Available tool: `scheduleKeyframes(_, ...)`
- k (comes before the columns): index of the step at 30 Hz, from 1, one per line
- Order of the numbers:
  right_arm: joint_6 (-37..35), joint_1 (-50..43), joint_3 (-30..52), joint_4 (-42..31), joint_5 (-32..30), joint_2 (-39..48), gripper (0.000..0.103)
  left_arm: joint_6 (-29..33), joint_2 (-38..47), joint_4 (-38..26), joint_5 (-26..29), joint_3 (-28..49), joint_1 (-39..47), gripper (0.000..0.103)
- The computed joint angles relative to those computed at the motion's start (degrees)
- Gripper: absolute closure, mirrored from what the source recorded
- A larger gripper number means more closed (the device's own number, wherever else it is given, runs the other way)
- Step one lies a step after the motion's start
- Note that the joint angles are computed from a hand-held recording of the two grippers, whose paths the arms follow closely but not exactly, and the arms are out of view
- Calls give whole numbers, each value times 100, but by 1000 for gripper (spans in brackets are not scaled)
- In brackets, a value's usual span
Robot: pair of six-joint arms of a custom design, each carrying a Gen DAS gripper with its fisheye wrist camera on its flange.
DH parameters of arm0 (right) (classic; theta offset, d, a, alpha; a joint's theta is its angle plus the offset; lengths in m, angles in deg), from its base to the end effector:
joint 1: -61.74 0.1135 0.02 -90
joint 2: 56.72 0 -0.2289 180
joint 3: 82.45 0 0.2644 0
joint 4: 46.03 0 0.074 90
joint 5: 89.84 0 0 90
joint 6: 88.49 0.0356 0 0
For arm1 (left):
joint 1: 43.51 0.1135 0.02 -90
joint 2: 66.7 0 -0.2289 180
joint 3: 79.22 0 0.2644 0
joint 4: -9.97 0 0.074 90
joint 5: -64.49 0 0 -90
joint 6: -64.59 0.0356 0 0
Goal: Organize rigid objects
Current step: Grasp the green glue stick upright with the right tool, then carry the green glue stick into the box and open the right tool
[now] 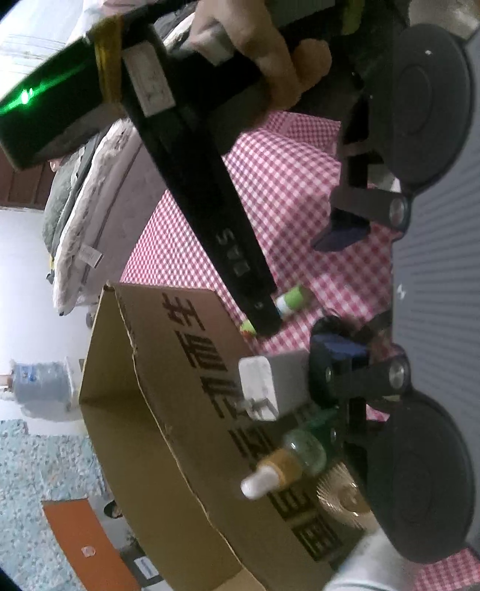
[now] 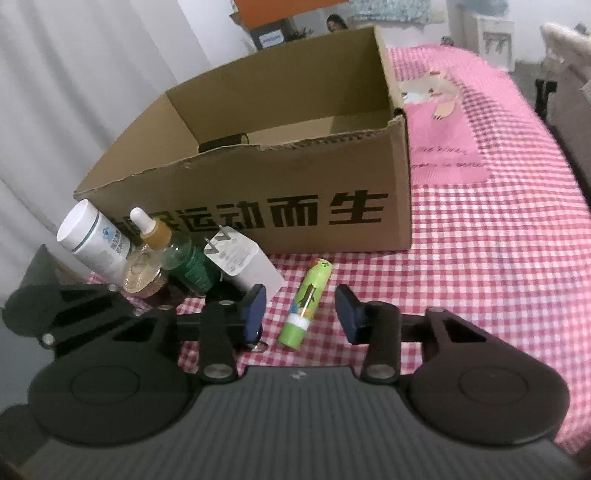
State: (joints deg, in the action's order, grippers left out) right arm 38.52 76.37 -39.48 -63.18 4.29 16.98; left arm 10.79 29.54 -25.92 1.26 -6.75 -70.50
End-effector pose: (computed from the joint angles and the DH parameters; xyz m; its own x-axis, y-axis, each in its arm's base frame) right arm 0.2488 0.0623 0.1169 -0.6966 0.4387 -0.5677 0.2682 0.8931 0.3611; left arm 0.2959 -0.1687 0.1432 -0.2615 0.7250 -0.6372 0.9448 0.3274 -0.0154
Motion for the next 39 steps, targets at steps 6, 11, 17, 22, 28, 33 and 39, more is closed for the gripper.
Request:
scheduleKeyframes(6,0,-518,-84,418,-837,392,88,-147,304,-33,-83,278,-191,53)
scheduleKeyframes(11,107,-641,-520,474,-949,-68,89,-225,580,-247,-169,562,-339,53)
scheduleKeyframes(17,377,-800,-1127,337,-1217,-893,89,-462,941,-409,-346,916,-608,50)
scheduleKeyframes(22,456,-894,-1399,163,-1434,-1347,89,-593,1054,-366,-496,1046,-786,43)
scheduleKeyframes(28,320,-911,-1295,261,-1553,-1121,89,-745,1117,-268,-517,1036,-886,43)
scheduleKeyframes(33,385,-1088,-1362,790,-1866,-857,86,-921,1049,-9,-633,878,-959,44)
scheduleKeyframes(39,596,-1027,-1678,1002,-1824,-1206,87,-961,913,22,-667,778,-977,44)
